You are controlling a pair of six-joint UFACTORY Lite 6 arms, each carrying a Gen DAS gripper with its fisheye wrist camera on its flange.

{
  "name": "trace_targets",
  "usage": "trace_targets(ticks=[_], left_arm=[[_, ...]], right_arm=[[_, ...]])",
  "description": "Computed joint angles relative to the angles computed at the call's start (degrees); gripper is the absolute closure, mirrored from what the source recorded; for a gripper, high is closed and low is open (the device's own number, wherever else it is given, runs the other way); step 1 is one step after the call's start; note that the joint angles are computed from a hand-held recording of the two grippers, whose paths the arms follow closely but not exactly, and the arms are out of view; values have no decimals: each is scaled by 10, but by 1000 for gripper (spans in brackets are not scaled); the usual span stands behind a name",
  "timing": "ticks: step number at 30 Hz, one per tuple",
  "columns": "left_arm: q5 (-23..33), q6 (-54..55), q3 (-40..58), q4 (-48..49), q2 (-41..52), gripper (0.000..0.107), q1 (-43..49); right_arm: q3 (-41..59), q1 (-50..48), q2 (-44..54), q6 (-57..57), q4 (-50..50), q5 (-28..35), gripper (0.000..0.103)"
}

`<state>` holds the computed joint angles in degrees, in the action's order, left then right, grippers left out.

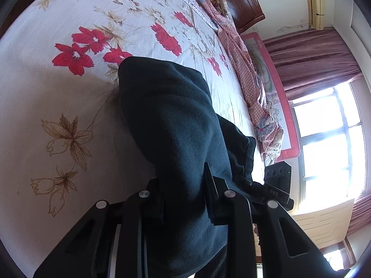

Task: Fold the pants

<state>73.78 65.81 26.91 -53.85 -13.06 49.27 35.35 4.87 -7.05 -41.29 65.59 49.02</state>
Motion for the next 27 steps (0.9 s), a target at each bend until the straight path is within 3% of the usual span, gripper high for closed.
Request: trace_targets(ticks=[5, 12, 13, 15, 17, 19, 21, 22, 25, 27], left_arm=[[33, -20, 31, -23, 3, 82, 6], [27, -37, 128, -91, 44, 81, -39], [10, -42, 141, -87, 59, 81, -48], [-46, -40, 155, -73, 84, 73, -77], [-166, -79, 153, 2, 91, 61, -115], [-219, -80, 131, 37, 88, 53, -90], [-214, -46, 106, 31, 68, 31, -10], [-223, -51, 100, 48, 50, 29, 20], [-176, -10, 98, 54, 11, 28, 129], [-176, -8, 93, 85, -45, 26, 157]], right_arm=[[76, 49, -37, 48, -45, -2, 74], [261, 54, 104, 55, -56, -11, 74], [287, 60, 142, 50, -55, -16, 73], [316, 69, 203, 95, -117, -46, 59], [301, 74, 245, 117, -145, -94, 42], [241, 34, 216, 64, -76, -94, 35], [192, -9, 186, 40, -29, -59, 35], [167, -7, 152, 53, -41, -77, 35], [137, 51, 22, 193, -197, -144, 35], [150, 93, -25, 313, -317, -175, 35]])
